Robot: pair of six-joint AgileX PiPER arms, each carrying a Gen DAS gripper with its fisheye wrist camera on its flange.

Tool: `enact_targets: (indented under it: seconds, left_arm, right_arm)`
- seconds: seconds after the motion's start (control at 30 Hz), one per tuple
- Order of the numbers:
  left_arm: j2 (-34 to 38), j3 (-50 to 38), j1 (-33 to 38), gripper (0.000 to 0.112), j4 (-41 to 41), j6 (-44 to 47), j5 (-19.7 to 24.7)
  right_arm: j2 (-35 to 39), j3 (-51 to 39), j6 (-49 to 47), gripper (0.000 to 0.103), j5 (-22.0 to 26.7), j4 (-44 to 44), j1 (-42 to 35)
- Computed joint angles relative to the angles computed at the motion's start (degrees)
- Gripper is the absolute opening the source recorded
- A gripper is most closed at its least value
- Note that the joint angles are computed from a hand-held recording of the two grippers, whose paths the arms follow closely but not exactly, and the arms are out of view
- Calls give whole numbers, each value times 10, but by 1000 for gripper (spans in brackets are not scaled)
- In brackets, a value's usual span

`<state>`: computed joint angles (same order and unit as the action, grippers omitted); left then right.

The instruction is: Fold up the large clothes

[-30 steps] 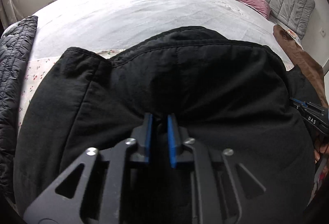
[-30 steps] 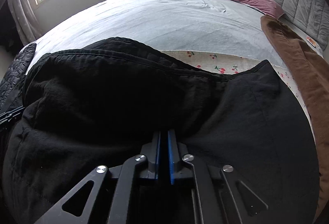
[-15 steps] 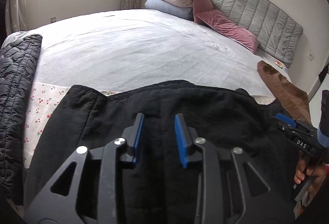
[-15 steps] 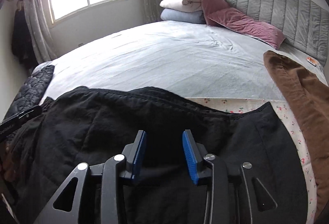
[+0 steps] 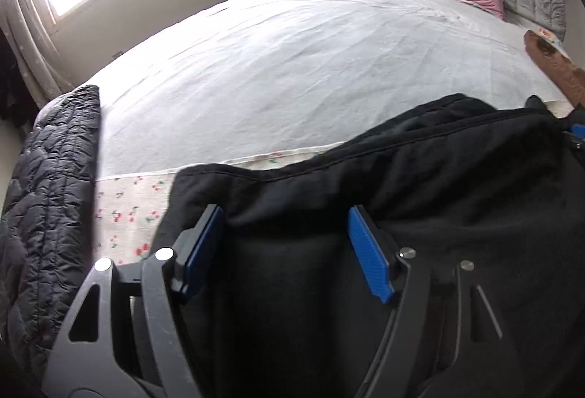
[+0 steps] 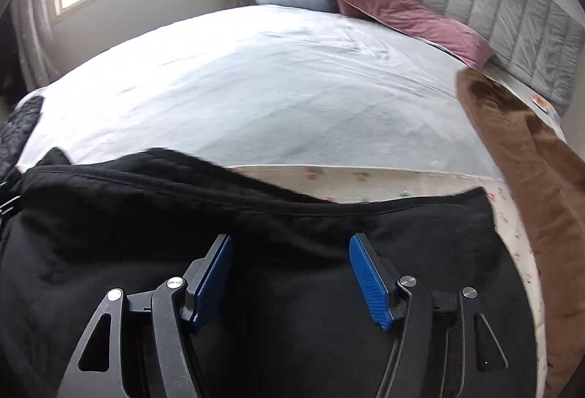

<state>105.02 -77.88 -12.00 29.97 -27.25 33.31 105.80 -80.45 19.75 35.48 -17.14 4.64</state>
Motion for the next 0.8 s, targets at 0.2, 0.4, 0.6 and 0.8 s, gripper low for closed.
enact_targets:
  seconds: [0.2,0.4,0.6,0.8]
  left_arm:
    - [-20,-17,115,69,23,-49,79]
    - [-200,115,24,75,-90,5,34]
    - [-257,200,-169,82,-108,-78,15]
    - [-355,373,-81,84,-52,-55,-8]
  right_arm:
    - [-45,9,74,65,56,-86,-110]
    - [-212,110,-57,68,31,62,-9]
    - [-226,187,64,69,40,23,232]
    - [-350,377,113,73,10,-54,125]
